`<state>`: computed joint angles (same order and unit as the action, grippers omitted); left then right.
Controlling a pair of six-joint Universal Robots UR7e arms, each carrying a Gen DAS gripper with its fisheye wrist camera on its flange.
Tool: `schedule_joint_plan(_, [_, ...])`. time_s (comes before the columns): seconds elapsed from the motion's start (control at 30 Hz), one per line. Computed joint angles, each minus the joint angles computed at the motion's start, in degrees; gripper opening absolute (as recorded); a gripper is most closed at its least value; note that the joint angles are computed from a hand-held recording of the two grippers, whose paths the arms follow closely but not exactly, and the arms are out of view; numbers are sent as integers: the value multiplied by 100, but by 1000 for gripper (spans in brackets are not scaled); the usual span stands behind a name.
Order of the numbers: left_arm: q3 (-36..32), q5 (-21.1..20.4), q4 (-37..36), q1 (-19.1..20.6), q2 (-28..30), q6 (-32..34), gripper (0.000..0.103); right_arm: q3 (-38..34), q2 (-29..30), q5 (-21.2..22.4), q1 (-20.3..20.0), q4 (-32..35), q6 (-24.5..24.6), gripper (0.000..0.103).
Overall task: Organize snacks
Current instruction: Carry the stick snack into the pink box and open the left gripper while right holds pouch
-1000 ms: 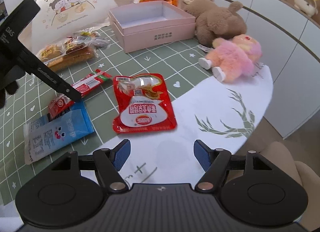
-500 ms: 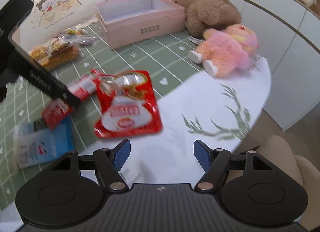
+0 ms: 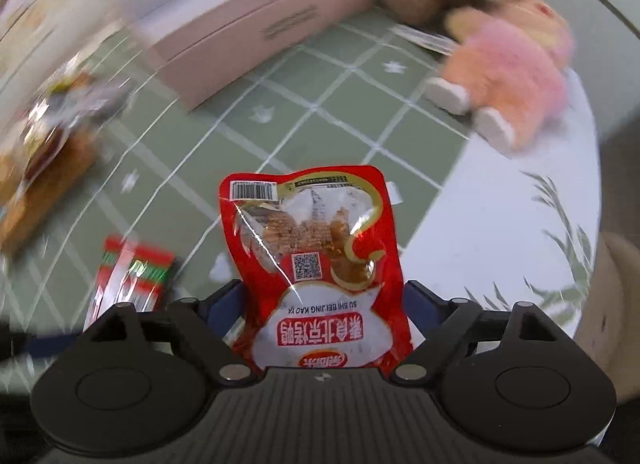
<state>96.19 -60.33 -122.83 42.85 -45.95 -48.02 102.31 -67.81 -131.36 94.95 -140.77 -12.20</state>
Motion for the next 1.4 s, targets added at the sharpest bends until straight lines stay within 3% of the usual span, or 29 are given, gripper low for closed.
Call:
schedule_joint_plan(0.1, [89,-23,-159,17,-49,-68,53,23,-35,-80,-33,-86,272,83])
schedule_joint_plan(0.23, [95,19,-161,-11,-31,20,53,184,-214,-31,-151,-432,126,76])
schedule_joint_plan(0.4, [45,-68,-343,-19,73,232,52,457,-609,454,-383,-664,-682,64])
schedule_joint_plan(0.57, [-111,1,-435,-65,284,524,52,541,-844,567,-526,-615,-1114,65])
schedule_joint_plan(0.7, [-295,181,-378,-99,468,751,53,481,-742,500,-523,-590,-1426,85])
schedule_joint_plan(0.83, [-303,190,-511,-80,498,799,54,552,-681,673,-550,-1038,-1836,81])
schedule_joint_plan(0.87, [-263,204,-594,-79,487,818,54,552,-723,731,-535,-977,-1979,70])
schedule_joint_plan(0.9, [-224,224,-659,-85,476,851,53,509,-727,768,-523,-899,-2011,63])
schedule_joint_plan(1.03, [-219,244,-545,-143,472,894,50,407,-980,1125,-553,-63,-1768,56])
schedule_joint_plan(1.3, [-621,8,-328,-268,586,1254,50,410,-1363,1323,-691,142,-1547,51])
schedule_joint_plan(1.4, [-915,187,-362,-306,639,1456,50,289,-1381,1360,-679,100,-1546,50])
